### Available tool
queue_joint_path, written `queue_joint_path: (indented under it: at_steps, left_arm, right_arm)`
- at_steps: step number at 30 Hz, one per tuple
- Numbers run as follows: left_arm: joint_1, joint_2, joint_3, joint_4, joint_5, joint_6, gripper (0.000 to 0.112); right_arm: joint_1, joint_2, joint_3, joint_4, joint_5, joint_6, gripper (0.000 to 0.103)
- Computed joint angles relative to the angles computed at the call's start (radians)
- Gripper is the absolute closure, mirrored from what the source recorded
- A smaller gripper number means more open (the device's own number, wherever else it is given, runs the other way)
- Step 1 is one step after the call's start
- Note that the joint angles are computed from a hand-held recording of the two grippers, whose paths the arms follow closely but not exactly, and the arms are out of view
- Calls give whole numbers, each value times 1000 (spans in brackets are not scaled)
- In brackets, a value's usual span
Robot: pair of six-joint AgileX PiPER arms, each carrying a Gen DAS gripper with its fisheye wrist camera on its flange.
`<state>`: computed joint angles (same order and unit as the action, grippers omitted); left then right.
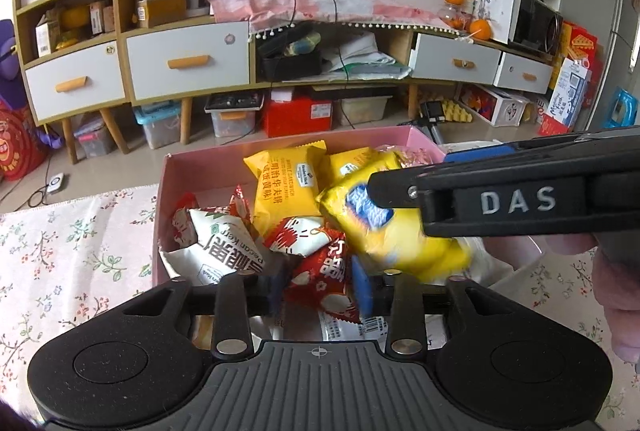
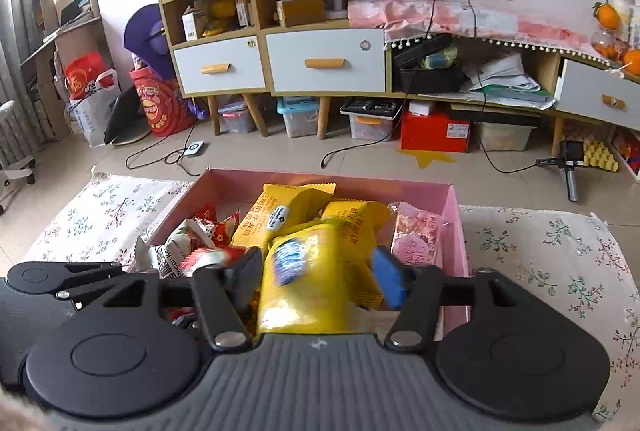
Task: Organize snacks
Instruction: 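Carry the red candy and yellow chip bag over the pink box with both tools, then open both tools to drop the snacks into the box, then withdraw both open tools toward the bread bag and silver packet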
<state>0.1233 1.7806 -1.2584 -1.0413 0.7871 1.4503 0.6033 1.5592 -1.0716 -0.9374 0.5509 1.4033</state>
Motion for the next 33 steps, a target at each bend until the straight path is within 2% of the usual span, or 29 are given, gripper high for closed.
queue_joint_path:
  at_steps: [5, 10, 16, 20, 27, 33]
  left_arm:
    - [40, -27, 14, -14, 60, 6, 43]
    - [72, -100, 87, -21, 73, 51, 27]
    - [125, -193, 159, 34, 79, 67, 18]
    - [190, -218, 177, 40, 125, 72, 15]
    - [286, -243, 194, 88, 169, 87, 13]
    - [391, -201, 184, 82, 229, 119, 11]
  right_arm:
    - [3, -27, 14, 14, 10, -6, 36]
    - [30, -66, 47, 17, 34, 0, 25]
    - [87, -113, 71, 35, 99, -10, 16]
    - [138, -141, 94, 15, 130, 40, 8]
    - [227, -150, 102, 23, 211, 36, 4]
    - [256, -158, 113, 71, 214, 37, 1]
